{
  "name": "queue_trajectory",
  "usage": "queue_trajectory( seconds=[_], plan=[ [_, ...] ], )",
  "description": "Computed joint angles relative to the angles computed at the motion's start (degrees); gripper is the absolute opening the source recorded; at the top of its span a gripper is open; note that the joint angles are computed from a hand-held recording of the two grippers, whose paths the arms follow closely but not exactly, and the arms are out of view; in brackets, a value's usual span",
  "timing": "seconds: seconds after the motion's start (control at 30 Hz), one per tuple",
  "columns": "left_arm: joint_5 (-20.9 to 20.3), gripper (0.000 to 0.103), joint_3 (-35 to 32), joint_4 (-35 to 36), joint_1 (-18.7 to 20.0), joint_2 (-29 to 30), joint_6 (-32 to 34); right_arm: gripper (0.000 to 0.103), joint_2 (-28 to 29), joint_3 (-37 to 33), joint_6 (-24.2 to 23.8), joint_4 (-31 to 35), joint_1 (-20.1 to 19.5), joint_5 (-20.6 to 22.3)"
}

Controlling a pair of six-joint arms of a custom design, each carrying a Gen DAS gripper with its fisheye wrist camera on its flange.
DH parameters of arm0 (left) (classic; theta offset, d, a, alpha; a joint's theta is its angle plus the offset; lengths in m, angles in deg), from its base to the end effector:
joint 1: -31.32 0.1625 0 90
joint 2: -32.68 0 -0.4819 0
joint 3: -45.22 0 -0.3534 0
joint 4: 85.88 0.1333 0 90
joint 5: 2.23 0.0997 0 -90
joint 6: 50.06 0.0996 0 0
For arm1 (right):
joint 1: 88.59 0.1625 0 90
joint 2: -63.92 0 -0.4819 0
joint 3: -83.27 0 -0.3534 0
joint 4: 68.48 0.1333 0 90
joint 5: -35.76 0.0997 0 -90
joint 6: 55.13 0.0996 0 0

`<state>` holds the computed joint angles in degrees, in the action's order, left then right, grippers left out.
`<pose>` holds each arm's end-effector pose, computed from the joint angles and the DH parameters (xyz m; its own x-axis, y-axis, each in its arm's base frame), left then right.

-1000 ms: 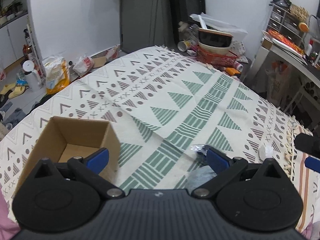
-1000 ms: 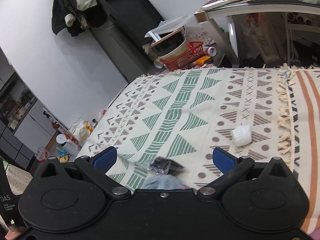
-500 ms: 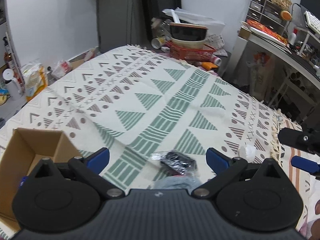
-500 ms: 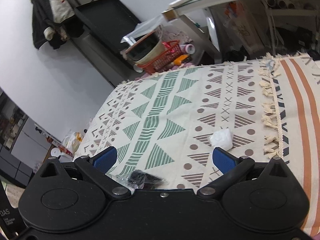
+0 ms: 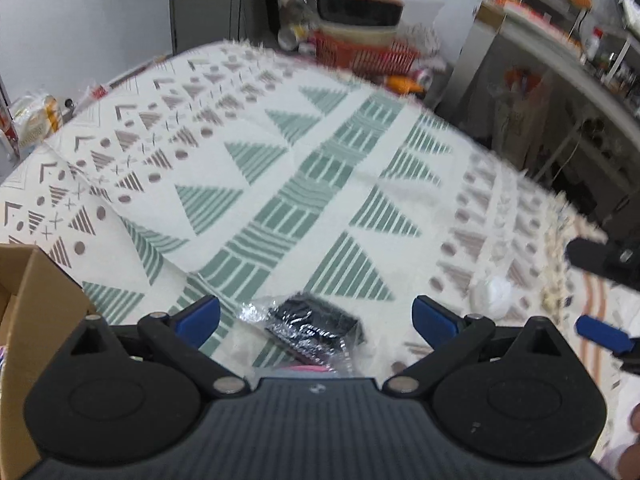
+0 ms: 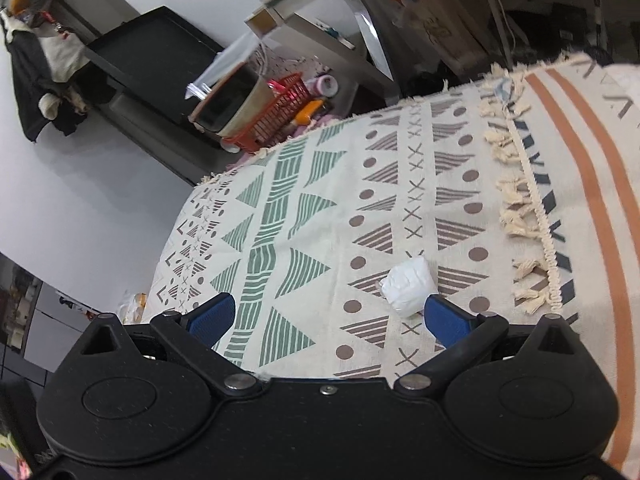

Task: Organize soft objects
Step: 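Move the left gripper to the black wrapped item while the right approaches the white tissue ball, then grasp the black wrapped item with the left gripper while the right grasps the white tissue ball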

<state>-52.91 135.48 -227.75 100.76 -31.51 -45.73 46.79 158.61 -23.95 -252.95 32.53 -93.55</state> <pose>-0.0446 -0.6781 0.4150 -0.7950 0.0771 -0.6017 0.3773 0.8396 -0.3909 0.4594 -0.6252 0.0009 -0.9481 0.2897 0.1308 0.0867 0.6315 -0.7705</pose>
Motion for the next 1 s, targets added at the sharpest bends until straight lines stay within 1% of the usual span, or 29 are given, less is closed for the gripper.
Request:
queue_trajectory(
  seconds=[0.03, 0.1, 0.2, 0.27, 0.33, 0.4, 0.47, 0.5, 0.53, 0.6, 0.63, 0.77, 0.9, 1.0],
  plan=[
    [1.1, 0.102, -0.2, 0.2, 0.2, 0.6, 0.0, 0.102, 0.0, 0.0, 0.7, 0.3, -0.3, 0.6],
    [1.8, 0.102, -0.4, 0.0, 0.8, 1.3, 0.3, 0.1, -0.1, 0.4, 2.7, 0.4, -1.1, 1.9],
    [0.4, 0.102, -1.5, 1.1, 2.1, 2.2, -0.2, 0.099, 0.1, 0.2, 5.0, 1.4, -1.9, 2.0],
    [-0.9, 0.1, -2.4, 2.2, 3.0, 2.8, -1.0, 0.099, 0.4, 0.0, 6.6, 2.2, -2.3, 1.7],
    [-1.1, 0.099, -3.4, 3.2, 3.6, 3.4, -2.4, 0.098, 0.5, 0.1, 8.5, 2.4, -2.8, 1.8],
    [-2.5, 0.095, -4.2, 3.9, 4.3, 3.7, -3.2, 0.097, 0.7, 0.3, 10.6, 2.1, -3.4, 1.7],
    [-4.9, 0.083, -5.2, 5.6, 4.9, 3.9, -4.1, 0.092, 0.6, 0.5, 12.6, 1.8, -3.9, 1.1],
    [-5.9, 0.08, -5.7, 6.4, 5.2, 4.0, -4.2, 0.092, 0.7, 0.7, 13.8, 1.6, -4.2, 0.9],
    [-6.8, 0.072, -6.0, 7.0, 5.3, 4.1, -4.0, 0.09, 0.7, 0.9, 14.8, 1.4, -4.4, 0.9],
    [-7.6, 0.067, -6.4, 7.3, 5.5, 4.2, -4.0, 0.087, 0.9, 1.0, 16.2, 0.9, -4.9, 1.3],
    [-7.9, 0.058, -6.7, 7.4, 5.6, 4.3, -4.2, 0.086, 1.2, 0.8, 16.3, 0.6, -5.1, 1.5],
    [-8.9, 0.054, -8.2, 8.7, 6.0, 4.6, -5.3, 0.078, 2.2, -0.4, 17.8, 1.9, -5.7, 1.6],
    [-9.1, 0.053, -9.3, 9.2, 6.4, 4.7, -5.8, 0.074, 3.5, -2.2, 19.3, 3.2, -5.9, 0.3],
    [-8.9, 0.053, -9.5, 8.9, 6.4, 4.5, -5.5, 0.07, 4.3, -2.4, 21.1, 2.7, -6.3, -0.7]
  ],
)
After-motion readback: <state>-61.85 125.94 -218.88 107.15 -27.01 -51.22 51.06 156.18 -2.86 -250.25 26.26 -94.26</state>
